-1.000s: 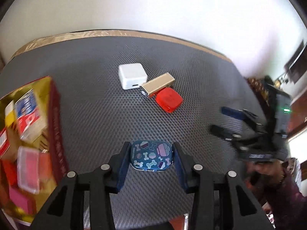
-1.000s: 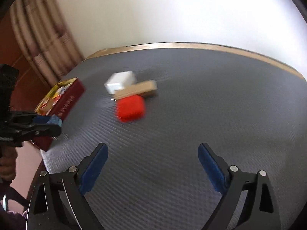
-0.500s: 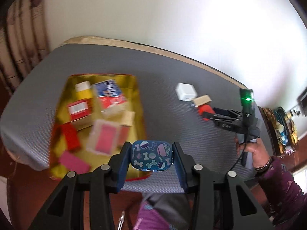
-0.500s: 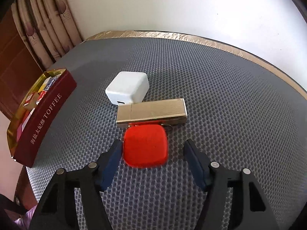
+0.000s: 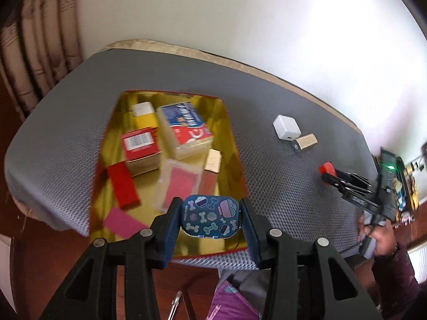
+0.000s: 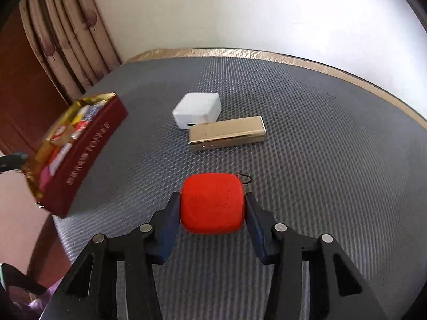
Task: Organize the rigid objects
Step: 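Carry the blue tin toward the gold tin while the right gripper grasps the red case, then release the blue tin in the gold tin while the right gripper drops the red case there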
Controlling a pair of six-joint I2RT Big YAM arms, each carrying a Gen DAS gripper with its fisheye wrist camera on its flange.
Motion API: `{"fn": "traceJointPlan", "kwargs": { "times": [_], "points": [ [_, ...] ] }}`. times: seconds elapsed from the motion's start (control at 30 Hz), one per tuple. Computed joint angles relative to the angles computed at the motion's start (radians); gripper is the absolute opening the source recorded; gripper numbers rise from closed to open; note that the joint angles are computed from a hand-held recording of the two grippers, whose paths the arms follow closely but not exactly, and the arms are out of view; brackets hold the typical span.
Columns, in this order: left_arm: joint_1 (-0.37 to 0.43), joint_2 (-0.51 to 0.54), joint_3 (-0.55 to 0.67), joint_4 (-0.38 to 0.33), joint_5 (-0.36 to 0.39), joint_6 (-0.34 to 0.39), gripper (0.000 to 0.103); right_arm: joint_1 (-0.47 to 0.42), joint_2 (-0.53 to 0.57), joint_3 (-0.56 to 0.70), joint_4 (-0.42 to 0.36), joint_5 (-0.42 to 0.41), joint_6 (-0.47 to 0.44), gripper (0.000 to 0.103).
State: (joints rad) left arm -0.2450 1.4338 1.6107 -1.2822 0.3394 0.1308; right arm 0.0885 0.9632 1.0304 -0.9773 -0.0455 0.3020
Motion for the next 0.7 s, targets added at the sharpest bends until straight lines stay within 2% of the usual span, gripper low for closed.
{"fn": "traceJointPlan", "kwargs": {
  "times": [0.17,0.3,0.7],
  "points": [
    [-0.024,0.031,-0.005,0.014,-0.004,-0.028,0.044,-0.009,-0.043,0.007,-0.015,-0.033,0.028,0.044],
    [-0.03,0.047,-0.011,0.006,-0.007,-0.044,0.044,0.011,-0.058,0.018,-0.025,-0.019,0.041,0.044],
    [-0.052,0.053,-0.039,0.017,-0.071,-0.031,0.044,0.068,-0.051,0.036,-0.027,-0.012,0.056,0.044]
  ]
}}
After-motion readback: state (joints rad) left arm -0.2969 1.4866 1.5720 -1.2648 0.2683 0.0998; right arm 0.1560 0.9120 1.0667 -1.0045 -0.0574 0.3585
